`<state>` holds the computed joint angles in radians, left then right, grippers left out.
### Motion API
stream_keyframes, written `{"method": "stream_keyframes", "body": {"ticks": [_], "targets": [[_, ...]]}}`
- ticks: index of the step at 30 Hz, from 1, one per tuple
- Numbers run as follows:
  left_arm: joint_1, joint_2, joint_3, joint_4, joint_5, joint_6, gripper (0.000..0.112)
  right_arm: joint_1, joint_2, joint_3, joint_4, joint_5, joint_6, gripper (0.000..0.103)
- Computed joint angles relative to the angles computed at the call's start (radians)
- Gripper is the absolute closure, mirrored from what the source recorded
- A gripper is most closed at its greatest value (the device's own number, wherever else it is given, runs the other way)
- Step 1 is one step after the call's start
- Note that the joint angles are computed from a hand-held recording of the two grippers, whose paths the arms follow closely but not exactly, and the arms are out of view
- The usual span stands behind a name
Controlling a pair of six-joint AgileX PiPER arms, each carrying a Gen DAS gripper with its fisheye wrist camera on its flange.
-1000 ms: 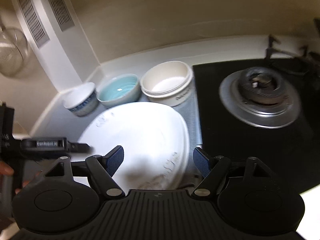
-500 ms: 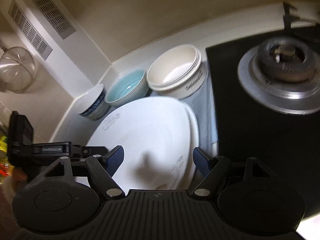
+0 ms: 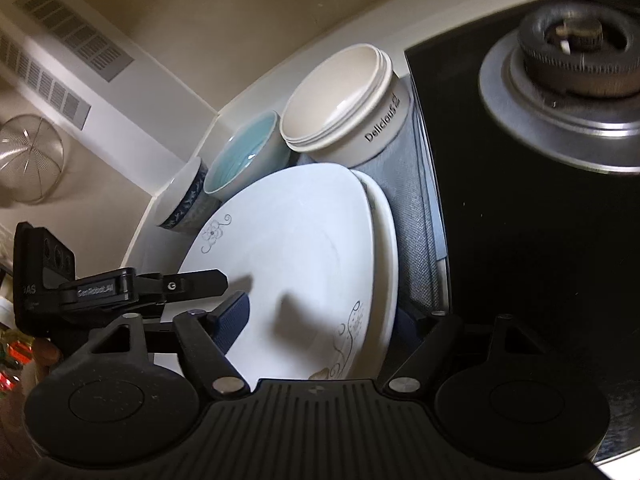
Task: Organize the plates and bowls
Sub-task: 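Close both tools on the plate stack rim and carry it toward the wall corner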
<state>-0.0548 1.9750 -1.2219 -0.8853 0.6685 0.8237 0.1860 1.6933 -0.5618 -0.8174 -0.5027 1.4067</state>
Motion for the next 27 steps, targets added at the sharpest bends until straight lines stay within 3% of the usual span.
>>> {"method": "stream_keyframes", "body": {"ticks": [1,3,4,8,18,27], "targets": [[-0.002,-0.002,-0.003,0.010,0.005,-0.015,0.025,0.003,0.004,-0.004,0.004,0.012,0.000,0.037],[0.000,-0.011,0.006,0.015,-0.018,-0.035,0.030,0.002,0.004,0.001,0.035,0.025,-0.028,0.054],[0.008,-0.012,0.010,0.004,-0.023,-0.036,0.039,-0.001,0.003,0.005,0.052,0.040,-0.042,0.070],[0.055,0.008,-0.010,-0.008,0.017,-0.050,0.068,-0.027,0.011,0.038,0.068,-0.014,-0.090,0.071],[0.124,-0.039,0.052,-0.009,0.004,-0.020,0.066,0.019,0.031,-0.041,-0.077,0.040,0.069,0.071],[0.261,-0.085,0.093,0.031,-0.025,-0.021,0.064,0.168,0.124,-0.193,-0.076,0.086,0.135,0.071]]}}
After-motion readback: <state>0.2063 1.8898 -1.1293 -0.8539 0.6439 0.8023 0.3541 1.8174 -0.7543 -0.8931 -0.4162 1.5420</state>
